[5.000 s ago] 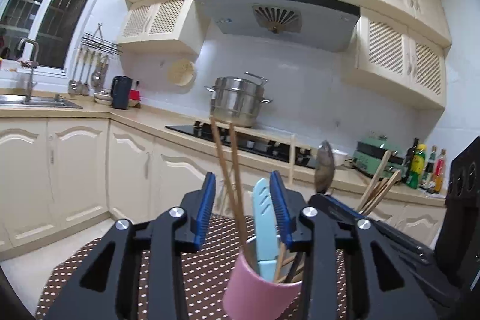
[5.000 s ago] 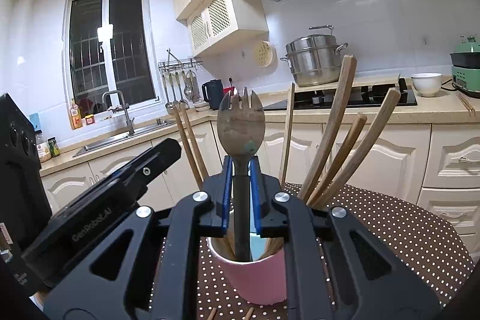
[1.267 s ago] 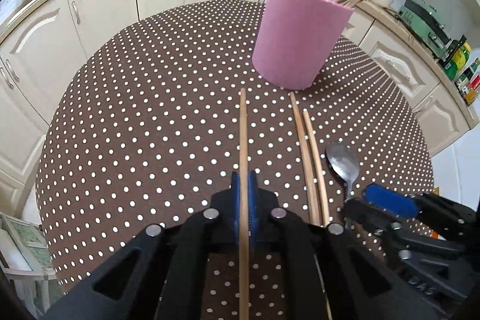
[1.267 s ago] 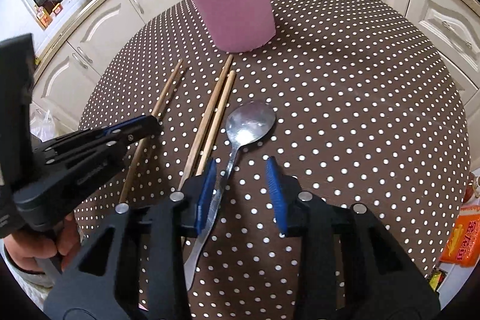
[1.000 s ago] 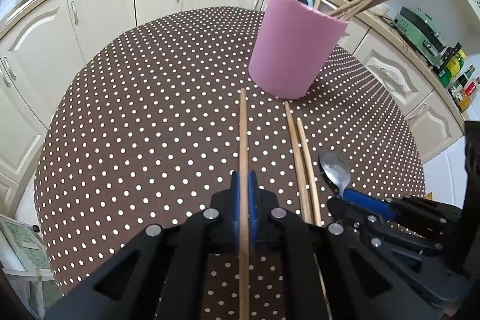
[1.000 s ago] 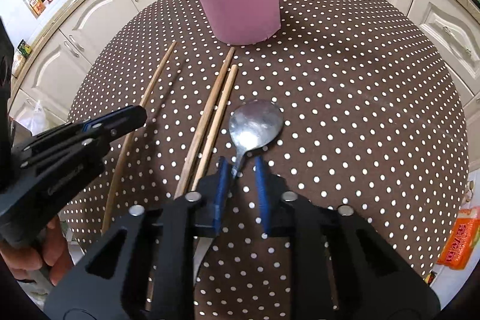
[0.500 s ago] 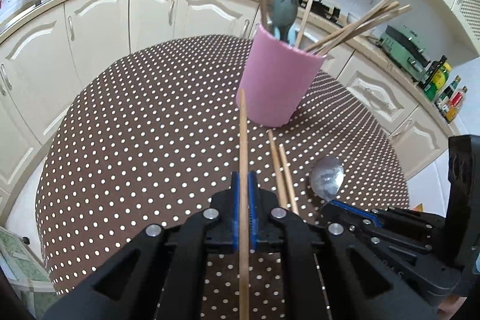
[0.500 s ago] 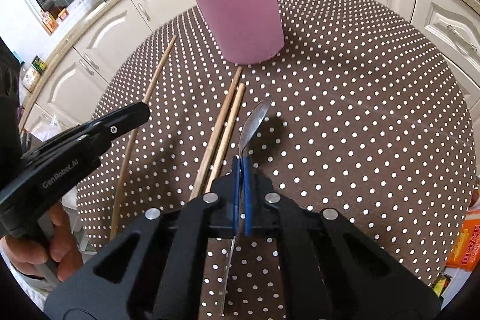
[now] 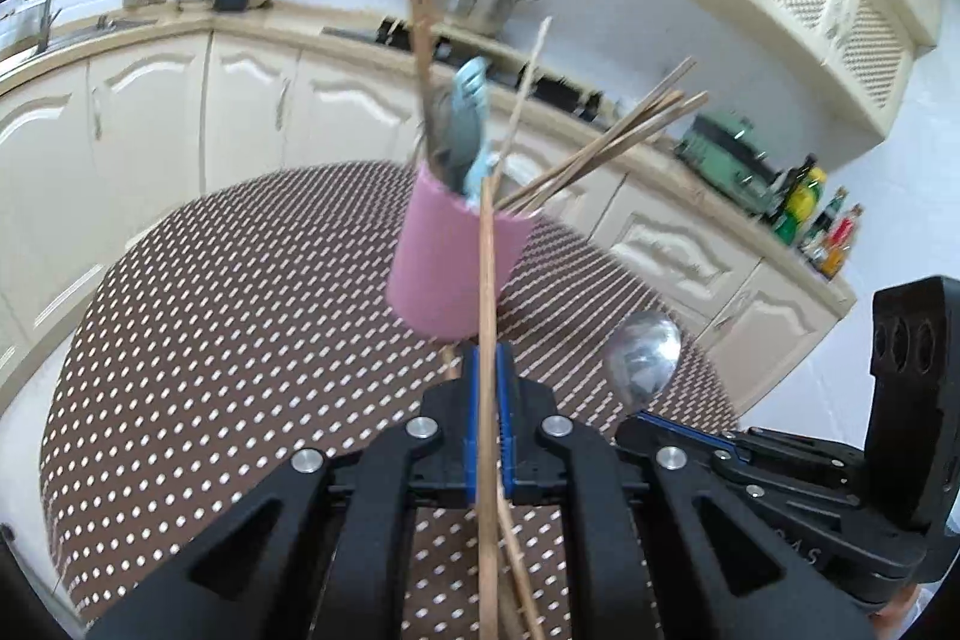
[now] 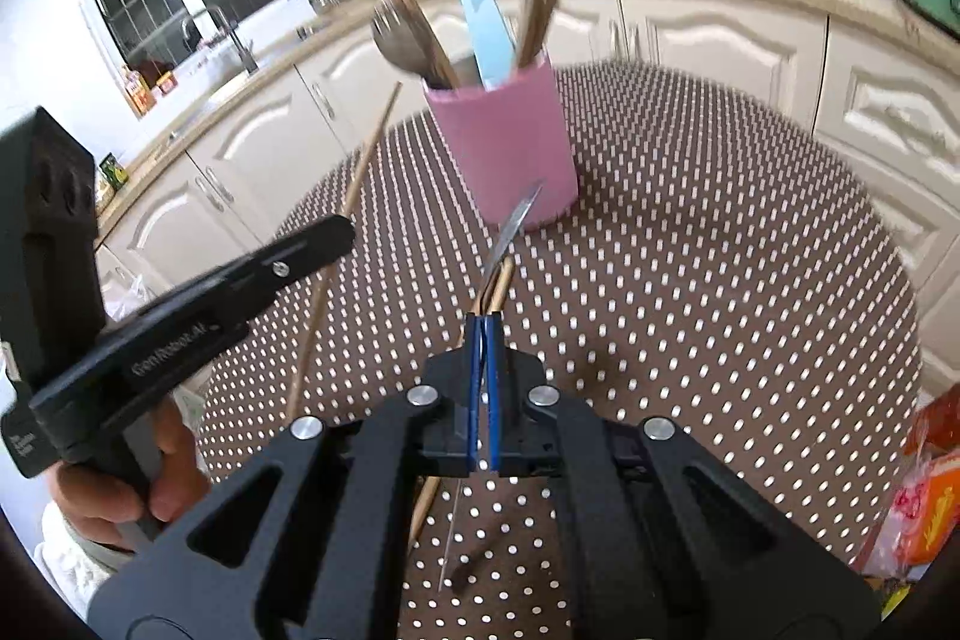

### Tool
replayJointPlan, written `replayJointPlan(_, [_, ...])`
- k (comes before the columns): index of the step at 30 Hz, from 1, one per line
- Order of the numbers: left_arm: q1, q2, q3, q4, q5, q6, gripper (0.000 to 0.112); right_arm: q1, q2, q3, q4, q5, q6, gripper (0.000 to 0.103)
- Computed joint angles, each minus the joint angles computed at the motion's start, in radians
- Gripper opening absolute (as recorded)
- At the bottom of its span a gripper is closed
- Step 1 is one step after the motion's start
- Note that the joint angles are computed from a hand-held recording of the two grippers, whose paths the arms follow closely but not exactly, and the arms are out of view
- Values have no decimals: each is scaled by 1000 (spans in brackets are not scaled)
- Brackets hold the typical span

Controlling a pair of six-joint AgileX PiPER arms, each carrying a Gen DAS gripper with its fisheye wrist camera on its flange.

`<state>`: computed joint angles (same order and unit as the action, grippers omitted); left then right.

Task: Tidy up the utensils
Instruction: 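Lift the chopstick and spoon and lower them into the pink cup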

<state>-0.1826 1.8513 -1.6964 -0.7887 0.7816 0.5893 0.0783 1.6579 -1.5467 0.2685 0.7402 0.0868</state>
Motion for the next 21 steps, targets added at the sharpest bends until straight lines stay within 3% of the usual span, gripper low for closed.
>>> replayJointPlan(5, [2,-37,46,-208,-61,206,6,0,-49,-10,-8,-46,-13,2])
replayJointPlan(12, [-26,8,-29,-413,-140,384,6,29,-50,-78,-123,-156,63,2])
replayJointPlan(16, [-56,55,-100,-555,-207,516,6,25,-12,-137,-163,-245,94,2])
replayJointPlan(21, [-90,126,-199,-697,-279,658,6,23,84,-275,-199,-275,100,2])
